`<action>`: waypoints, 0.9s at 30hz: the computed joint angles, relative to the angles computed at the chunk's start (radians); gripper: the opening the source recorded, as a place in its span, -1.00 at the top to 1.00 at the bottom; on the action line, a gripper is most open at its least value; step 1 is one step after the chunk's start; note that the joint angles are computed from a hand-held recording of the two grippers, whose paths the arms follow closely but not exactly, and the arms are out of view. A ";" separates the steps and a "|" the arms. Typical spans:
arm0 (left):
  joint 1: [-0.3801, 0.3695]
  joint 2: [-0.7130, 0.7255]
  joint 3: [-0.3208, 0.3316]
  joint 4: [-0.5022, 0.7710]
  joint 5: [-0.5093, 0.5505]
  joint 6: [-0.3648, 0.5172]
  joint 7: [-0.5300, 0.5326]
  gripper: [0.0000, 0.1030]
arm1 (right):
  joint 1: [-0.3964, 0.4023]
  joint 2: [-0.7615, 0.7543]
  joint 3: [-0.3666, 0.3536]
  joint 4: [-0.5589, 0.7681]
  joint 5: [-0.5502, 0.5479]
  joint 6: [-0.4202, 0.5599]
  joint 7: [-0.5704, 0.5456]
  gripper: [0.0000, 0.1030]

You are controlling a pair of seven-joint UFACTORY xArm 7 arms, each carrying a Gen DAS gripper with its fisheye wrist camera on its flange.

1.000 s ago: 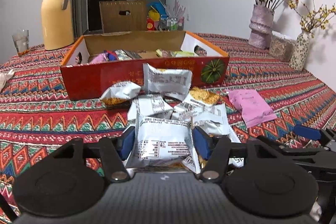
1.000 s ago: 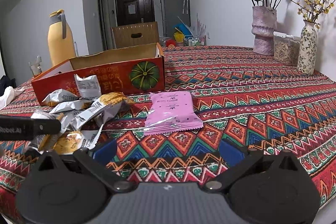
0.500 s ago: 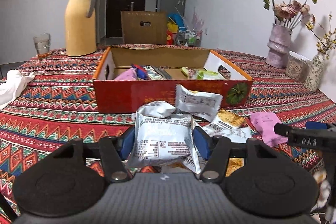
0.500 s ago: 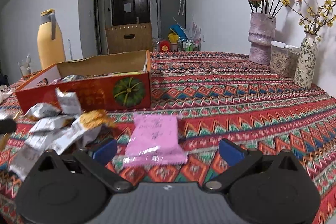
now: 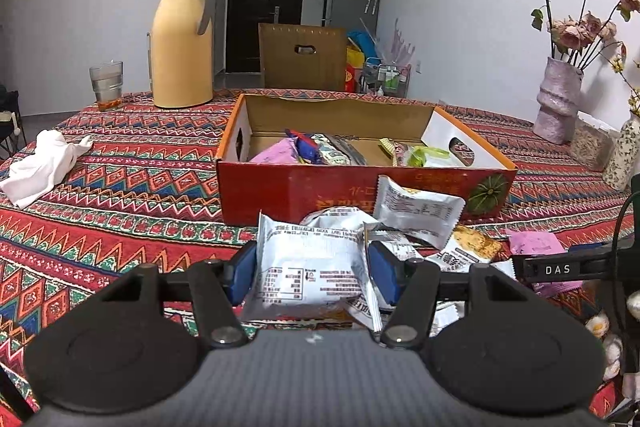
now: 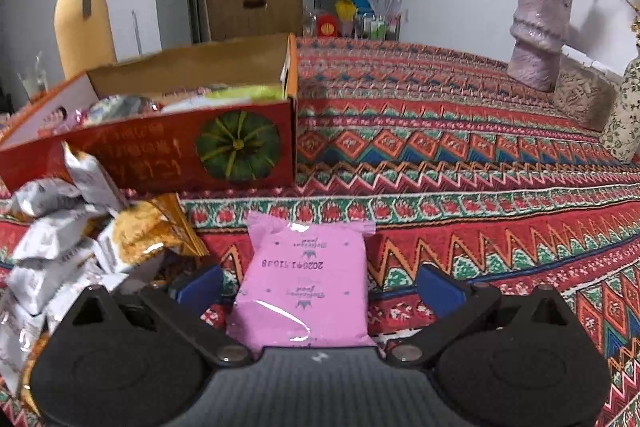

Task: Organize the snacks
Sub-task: 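Grasp the pink packet with the right tool while the left tool holds the white packet, then carry both packets into the cardboard box and open both tools to release them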

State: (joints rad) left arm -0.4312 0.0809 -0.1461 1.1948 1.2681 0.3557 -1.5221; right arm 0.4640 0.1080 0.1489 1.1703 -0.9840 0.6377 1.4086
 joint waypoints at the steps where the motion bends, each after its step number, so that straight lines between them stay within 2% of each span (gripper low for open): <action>1: 0.001 0.000 0.001 0.000 -0.001 -0.001 0.001 -0.17 | 0.001 0.003 -0.001 0.002 -0.005 0.000 0.011 -1.00; 12: 0.012 -0.001 0.010 -0.010 0.004 -0.031 -0.014 -0.17 | -0.003 0.003 -0.006 -0.004 -0.024 -0.013 0.056 -1.00; 13: 0.014 -0.002 0.011 -0.010 0.004 -0.033 -0.013 -0.17 | -0.002 0.001 -0.006 -0.006 -0.032 -0.016 0.061 -0.92; 15: 0.017 -0.006 0.011 -0.013 0.007 -0.034 -0.015 -0.17 | -0.001 -0.006 -0.005 -0.012 -0.054 -0.025 0.075 -0.63; 17: 0.020 -0.006 0.010 -0.012 0.009 -0.036 -0.011 -0.17 | -0.002 -0.014 -0.001 -0.017 -0.065 -0.032 0.081 -0.18; 23: 0.023 -0.006 0.008 -0.001 0.015 -0.027 -0.009 -0.17 | -0.005 -0.037 0.009 -0.043 -0.108 -0.036 0.138 -0.18; 27: 0.024 -0.004 0.009 0.012 0.023 -0.024 -0.013 -0.17 | -0.018 -0.067 0.016 -0.068 -0.171 -0.061 0.221 -0.18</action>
